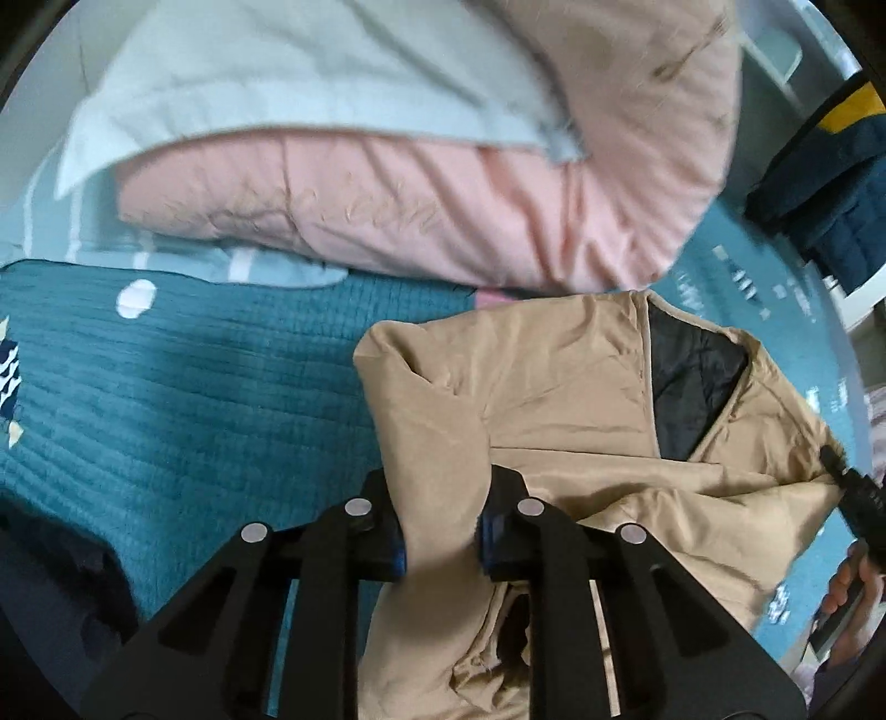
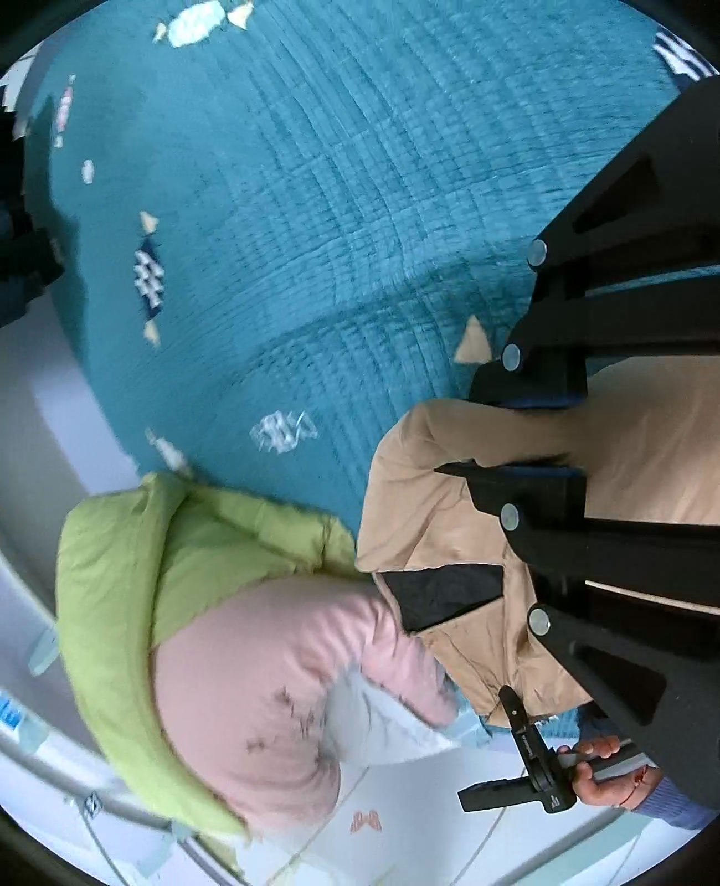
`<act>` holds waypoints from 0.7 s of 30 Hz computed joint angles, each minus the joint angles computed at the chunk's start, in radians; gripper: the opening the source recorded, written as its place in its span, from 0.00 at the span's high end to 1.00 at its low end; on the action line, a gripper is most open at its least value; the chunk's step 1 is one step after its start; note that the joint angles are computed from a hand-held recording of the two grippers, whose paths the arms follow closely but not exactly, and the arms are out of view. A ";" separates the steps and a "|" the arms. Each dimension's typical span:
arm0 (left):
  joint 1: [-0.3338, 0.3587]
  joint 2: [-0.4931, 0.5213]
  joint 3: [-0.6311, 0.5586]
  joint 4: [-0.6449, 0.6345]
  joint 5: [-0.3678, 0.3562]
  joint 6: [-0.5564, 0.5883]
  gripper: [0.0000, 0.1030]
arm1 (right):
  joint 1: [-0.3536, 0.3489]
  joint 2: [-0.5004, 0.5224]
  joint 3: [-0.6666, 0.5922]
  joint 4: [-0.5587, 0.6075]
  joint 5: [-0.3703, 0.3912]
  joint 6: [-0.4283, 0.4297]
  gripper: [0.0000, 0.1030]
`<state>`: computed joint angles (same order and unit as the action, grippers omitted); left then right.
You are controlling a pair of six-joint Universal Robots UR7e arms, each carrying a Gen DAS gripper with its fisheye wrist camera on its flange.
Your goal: Fold large clothes
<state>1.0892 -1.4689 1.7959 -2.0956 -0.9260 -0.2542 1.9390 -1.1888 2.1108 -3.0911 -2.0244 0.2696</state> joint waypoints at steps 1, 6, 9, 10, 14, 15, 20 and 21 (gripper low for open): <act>-0.019 -0.037 0.019 0.004 -0.002 -0.002 0.83 | 0.018 -0.021 0.014 -0.002 -0.003 0.004 0.87; -0.116 -0.166 0.089 0.021 -0.010 -0.008 0.83 | 0.103 -0.117 0.068 0.035 -0.014 0.029 0.87; -0.188 -0.269 0.128 0.091 -0.007 -0.039 0.84 | 0.161 -0.187 0.108 0.090 -0.020 0.064 0.87; -0.205 -0.305 0.140 0.118 -0.008 -0.045 0.84 | 0.186 -0.216 0.124 0.123 -0.024 0.074 0.87; -0.307 -0.483 0.213 0.286 0.002 -0.120 0.84 | 0.274 -0.331 0.185 0.274 -0.034 0.135 0.87; -0.338 -0.539 0.230 0.355 -0.007 -0.161 0.84 | 0.290 -0.360 0.204 0.309 -0.031 0.160 0.87; -0.440 -0.767 0.315 0.632 -0.055 -0.362 0.83 | 0.351 -0.505 0.318 0.530 0.016 0.349 0.87; -0.451 -0.809 0.335 0.676 -0.072 -0.401 0.82 | 0.360 -0.525 0.340 0.577 0.019 0.391 0.87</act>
